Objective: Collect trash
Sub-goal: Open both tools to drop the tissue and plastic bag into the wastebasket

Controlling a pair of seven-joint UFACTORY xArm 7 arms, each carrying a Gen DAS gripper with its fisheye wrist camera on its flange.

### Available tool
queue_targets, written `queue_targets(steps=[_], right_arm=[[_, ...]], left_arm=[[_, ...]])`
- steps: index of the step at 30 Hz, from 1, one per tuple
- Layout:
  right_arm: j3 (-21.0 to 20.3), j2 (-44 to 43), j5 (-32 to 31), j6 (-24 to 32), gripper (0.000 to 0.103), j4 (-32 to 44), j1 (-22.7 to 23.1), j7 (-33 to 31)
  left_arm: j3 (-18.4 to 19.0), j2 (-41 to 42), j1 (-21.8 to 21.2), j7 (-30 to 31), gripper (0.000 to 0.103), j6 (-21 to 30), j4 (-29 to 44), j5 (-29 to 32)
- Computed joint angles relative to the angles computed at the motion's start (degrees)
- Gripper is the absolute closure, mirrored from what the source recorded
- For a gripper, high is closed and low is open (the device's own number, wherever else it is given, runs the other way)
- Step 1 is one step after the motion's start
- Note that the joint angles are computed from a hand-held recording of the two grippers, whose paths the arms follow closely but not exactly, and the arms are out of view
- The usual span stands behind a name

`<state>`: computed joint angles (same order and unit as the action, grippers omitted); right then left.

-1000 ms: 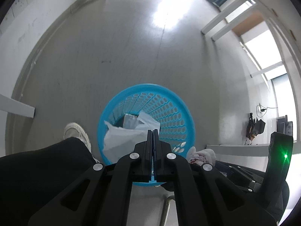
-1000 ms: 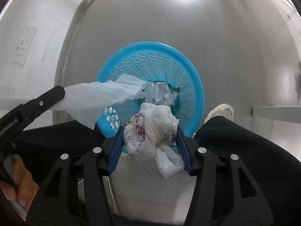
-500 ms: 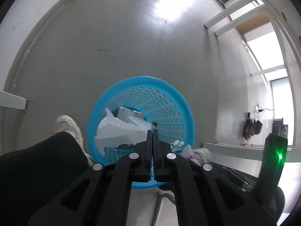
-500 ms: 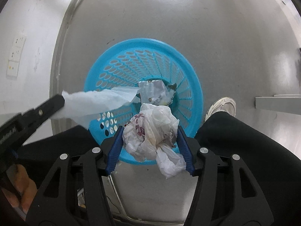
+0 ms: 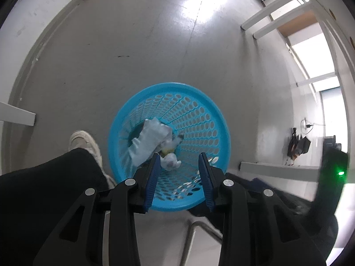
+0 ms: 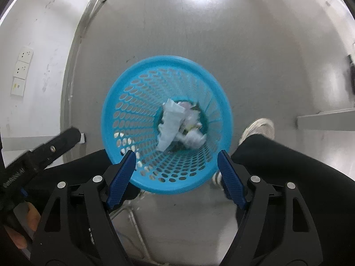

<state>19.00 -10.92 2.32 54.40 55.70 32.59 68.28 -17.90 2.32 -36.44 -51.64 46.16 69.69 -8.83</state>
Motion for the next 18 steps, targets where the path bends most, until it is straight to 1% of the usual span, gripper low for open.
queue_targets(steps=[4, 5, 7, 9, 10, 11, 12, 14, 15, 18], right_arm=[[1.4, -1.9, -3.7, 2.4, 0.031, 1.9, 0.3, 1.5], [1.6, -2.5, -4.0, 2.6, 0.031, 2.0, 0.4, 1.7], [1.8, -4.4, -4.1, 2.4, 0.031, 1.6, 0.5, 2.2], [2.3, -5.9, -3.9, 2.9, 0.031, 1.4, 0.6, 2.7], [2.6, -6.6, -3.9, 3.2, 0.03, 1.6, 0.7, 2.8], [3.0, -7.1, -4.0, 3.0, 0.03, 1.7, 0.8, 2.9], [3.4, -7.8, -4.2, 3.1, 0.029, 1.9, 0.9, 3.0], [4.5, -8.7, -5.3, 3.7, 0.027, 2.7, 0.9, 3.4], [5.1, -9.3, -6.1, 4.0, 0.027, 3.0, 0.9, 3.8], [7.4, -11.0, -9.1, 7.1, 0.027, 5.0, 0.7, 5.2]], left_arm=[[-0.3, -1.5, -0.2, 0.9, 0.065, 1.9, 0.1, 0.2], [-0.3, -2.0, -0.3, 1.2, 0.064, 2.2, 0.2, 0.7], [-0.5, -2.6, -0.4, 1.5, 0.061, 3.1, 0.8, 2.2], [-1.0, -4.3, -0.7, -0.4, 0.061, 5.3, 1.1, 6.4], [-1.1, -5.5, -0.8, -0.9, 0.061, 5.9, 0.7, 7.0], [-1.1, -6.5, -0.7, -0.6, 0.06, 5.8, 0.0, 6.2], [-0.9, -8.3, -0.7, 0.6, 0.059, 5.1, -1.4, 3.7], [-1.1, -9.7, -0.6, 1.3, 0.057, 5.4, -2.0, 2.5], [-1.5, -10.5, -0.5, 0.9, 0.058, 6.2, -2.1, 3.2], [-3.5, -12.9, -0.3, -1.5, 0.057, 7.3, -1.7, 7.9]])
